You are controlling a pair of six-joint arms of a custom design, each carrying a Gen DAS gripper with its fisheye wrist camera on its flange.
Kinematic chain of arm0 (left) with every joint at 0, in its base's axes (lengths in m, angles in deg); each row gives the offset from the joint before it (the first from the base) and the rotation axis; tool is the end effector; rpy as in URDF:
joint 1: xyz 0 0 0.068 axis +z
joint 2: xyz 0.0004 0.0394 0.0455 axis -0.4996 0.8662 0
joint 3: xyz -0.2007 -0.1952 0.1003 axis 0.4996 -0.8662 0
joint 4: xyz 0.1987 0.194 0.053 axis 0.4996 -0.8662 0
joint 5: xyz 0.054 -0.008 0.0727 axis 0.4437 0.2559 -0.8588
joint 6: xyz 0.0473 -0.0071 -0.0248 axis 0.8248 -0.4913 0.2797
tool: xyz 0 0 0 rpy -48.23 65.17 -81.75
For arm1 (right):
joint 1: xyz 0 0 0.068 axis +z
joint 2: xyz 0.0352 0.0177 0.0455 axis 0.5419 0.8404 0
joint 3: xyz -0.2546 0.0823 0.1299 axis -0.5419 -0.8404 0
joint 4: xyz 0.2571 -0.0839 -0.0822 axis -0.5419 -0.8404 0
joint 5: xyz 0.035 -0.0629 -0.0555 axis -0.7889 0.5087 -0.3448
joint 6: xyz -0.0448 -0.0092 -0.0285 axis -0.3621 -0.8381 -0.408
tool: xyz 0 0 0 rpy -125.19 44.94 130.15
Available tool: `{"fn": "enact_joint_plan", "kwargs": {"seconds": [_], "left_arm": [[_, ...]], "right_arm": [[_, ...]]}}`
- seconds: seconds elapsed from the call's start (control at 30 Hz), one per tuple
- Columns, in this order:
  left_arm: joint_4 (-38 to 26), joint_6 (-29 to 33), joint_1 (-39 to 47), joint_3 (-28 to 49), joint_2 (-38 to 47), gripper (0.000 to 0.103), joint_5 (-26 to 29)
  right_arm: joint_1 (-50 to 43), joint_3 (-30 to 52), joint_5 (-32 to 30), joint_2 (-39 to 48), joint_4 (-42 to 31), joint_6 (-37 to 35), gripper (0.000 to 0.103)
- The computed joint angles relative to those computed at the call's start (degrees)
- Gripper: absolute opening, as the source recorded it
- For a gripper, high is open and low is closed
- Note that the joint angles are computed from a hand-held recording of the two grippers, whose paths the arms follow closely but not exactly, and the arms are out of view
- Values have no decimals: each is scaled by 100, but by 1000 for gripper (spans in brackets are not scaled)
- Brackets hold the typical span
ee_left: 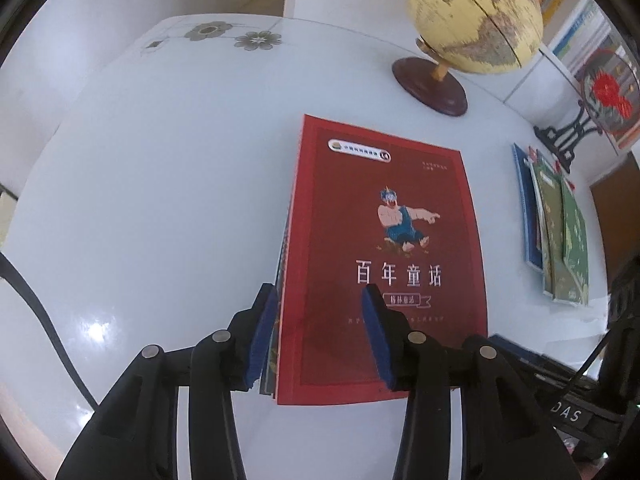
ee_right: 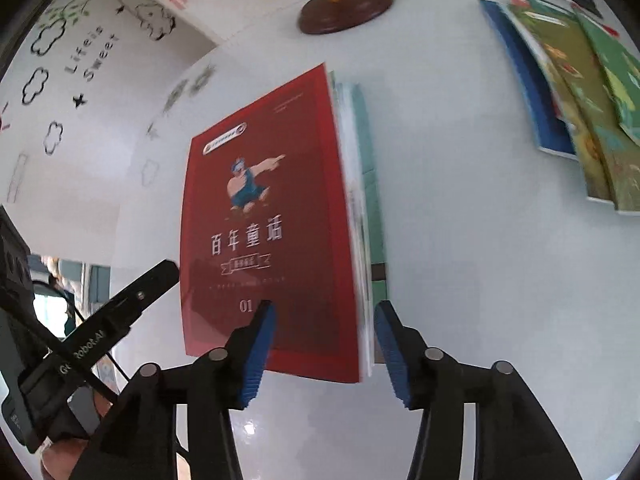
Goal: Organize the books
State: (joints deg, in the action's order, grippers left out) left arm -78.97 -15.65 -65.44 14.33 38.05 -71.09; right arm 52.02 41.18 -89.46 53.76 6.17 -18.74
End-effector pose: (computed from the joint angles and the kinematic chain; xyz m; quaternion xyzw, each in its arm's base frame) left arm 0.1432 -0.0913 0.1970 -0.2375 0.9509 -0.0357 0.1950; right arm 0.2164 0.0915 0.1585 -0.1058 0.9634 0.2391 0.0590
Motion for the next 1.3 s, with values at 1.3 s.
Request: {"fn": "enact_joint_plan", "kwargs": {"seconds": [1.3], "left_arm": [[-207, 1675, -1390, 8266, 7811, 69, 381]], "right_arm": [[-6312, 3754, -1886, 3457, -1067, -3197, 56]]}}
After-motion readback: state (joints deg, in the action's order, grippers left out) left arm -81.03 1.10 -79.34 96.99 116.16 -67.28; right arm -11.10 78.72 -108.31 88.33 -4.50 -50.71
